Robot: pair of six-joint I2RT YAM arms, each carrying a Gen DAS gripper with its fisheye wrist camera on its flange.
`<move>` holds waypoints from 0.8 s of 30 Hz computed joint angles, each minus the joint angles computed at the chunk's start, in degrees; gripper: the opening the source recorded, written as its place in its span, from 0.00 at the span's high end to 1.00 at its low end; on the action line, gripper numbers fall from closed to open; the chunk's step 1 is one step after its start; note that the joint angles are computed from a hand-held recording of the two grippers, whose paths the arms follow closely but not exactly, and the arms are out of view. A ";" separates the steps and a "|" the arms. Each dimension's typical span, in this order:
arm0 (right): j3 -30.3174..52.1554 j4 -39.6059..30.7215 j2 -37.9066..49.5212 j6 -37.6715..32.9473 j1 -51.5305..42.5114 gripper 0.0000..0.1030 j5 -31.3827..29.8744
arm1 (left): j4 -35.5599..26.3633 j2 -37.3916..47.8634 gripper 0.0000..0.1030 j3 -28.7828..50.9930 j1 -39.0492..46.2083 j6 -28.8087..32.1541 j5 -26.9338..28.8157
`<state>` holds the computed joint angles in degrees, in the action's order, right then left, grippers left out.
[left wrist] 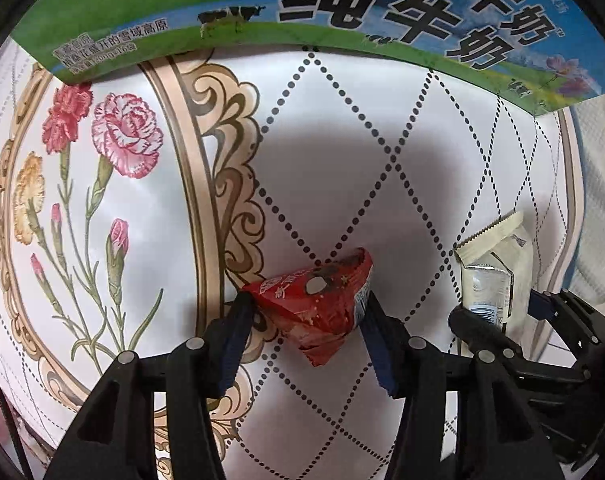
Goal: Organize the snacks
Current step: 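Grasp the red triangular packet with the left tool while the right tool grasps the white bread packet, then carry both packets into the box and open both tools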
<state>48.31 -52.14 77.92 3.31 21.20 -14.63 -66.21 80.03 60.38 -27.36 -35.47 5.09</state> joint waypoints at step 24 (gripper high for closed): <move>54.58 -16.39 17.46 0.42 -9.50 0.39 -11.72 | -22.45 21.26 0.58 63.68 14.19 14.22 -2.29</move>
<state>102.89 -68.53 95.39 3.73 11.71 -26.35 -88.66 101.29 124.06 -13.17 -21.25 2.80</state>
